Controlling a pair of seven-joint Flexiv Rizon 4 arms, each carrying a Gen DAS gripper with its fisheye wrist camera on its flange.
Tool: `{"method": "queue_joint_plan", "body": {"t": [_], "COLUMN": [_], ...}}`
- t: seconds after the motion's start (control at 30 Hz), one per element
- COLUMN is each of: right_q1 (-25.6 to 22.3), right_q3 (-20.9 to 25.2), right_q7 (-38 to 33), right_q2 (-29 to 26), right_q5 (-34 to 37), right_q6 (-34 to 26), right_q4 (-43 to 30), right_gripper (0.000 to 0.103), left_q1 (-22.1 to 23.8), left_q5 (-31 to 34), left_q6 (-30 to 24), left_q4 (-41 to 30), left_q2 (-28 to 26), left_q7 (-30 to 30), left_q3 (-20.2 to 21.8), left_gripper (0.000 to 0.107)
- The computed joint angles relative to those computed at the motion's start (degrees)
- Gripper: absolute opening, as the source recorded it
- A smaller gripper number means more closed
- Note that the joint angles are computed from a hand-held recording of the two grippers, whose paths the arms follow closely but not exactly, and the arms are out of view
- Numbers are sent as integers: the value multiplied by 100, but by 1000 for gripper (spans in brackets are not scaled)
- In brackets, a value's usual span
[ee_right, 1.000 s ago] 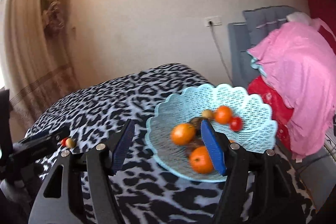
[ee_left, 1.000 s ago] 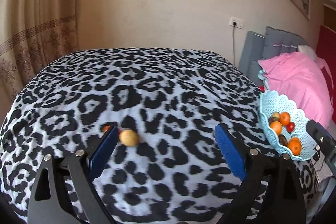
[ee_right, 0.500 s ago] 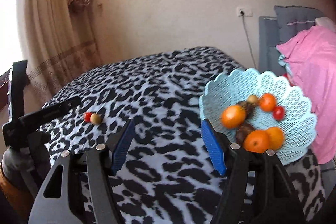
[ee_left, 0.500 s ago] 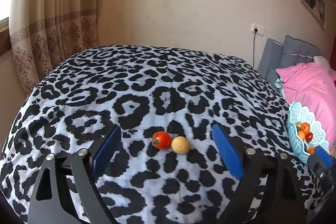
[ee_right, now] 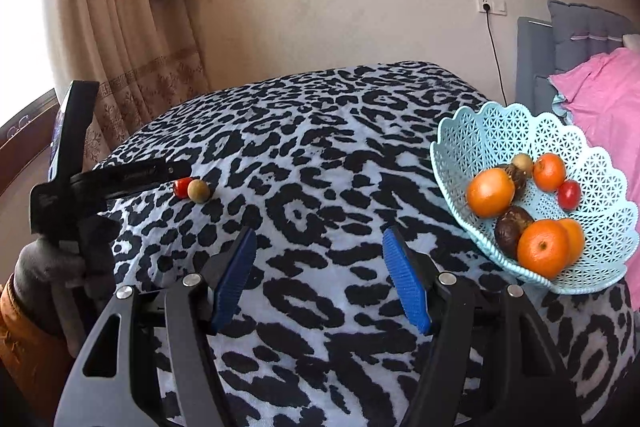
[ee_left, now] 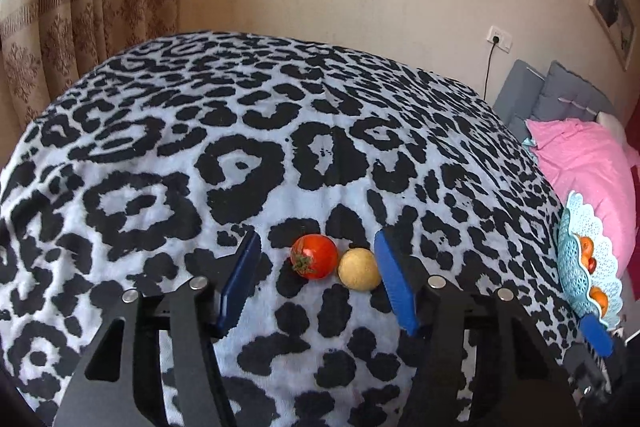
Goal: Organize fruits
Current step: 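Move both open tools back to the red tomato and yellow fruit, then close left tool on the red tomato while right tool grasps the yellow fruit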
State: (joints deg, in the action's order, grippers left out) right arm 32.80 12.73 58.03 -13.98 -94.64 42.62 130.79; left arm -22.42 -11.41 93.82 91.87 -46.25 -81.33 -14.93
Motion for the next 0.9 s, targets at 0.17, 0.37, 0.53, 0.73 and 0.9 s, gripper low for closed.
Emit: {"method": "queue_joint_plan", "body": {"t": [0.17,0.37,0.53,0.73,0.9], "right_q1": [-27,-63,-85,-160,-178], "right_q3": [-13,-26,-31,-45,-46], "right_q7": [38,85,178,315,320], "right_q2": [-24,-37,-38,-47,-60], "right_q5": [-38,-61,-97,-206,-218], "right_q6": [68,126,142,272,294], "right_q4": [1,4,27,45,40], "right_gripper": [67,67,67,67,67], "left_q1": [-104,-626,-805,-591,-610], "left_q5": [-110,-60,227,321,368], "left_q6": [-209,-520,-715,-499,-687], "left_q4": [-204,-398,-377,-86,-230], "left_q2": [-118,-106,-20,110,54], "left_q7": [-143,-545,-814,-963,-890], "left_q3": [188,1017,1390,1240,1240], "left_gripper": [59,61,60,59,53]}}
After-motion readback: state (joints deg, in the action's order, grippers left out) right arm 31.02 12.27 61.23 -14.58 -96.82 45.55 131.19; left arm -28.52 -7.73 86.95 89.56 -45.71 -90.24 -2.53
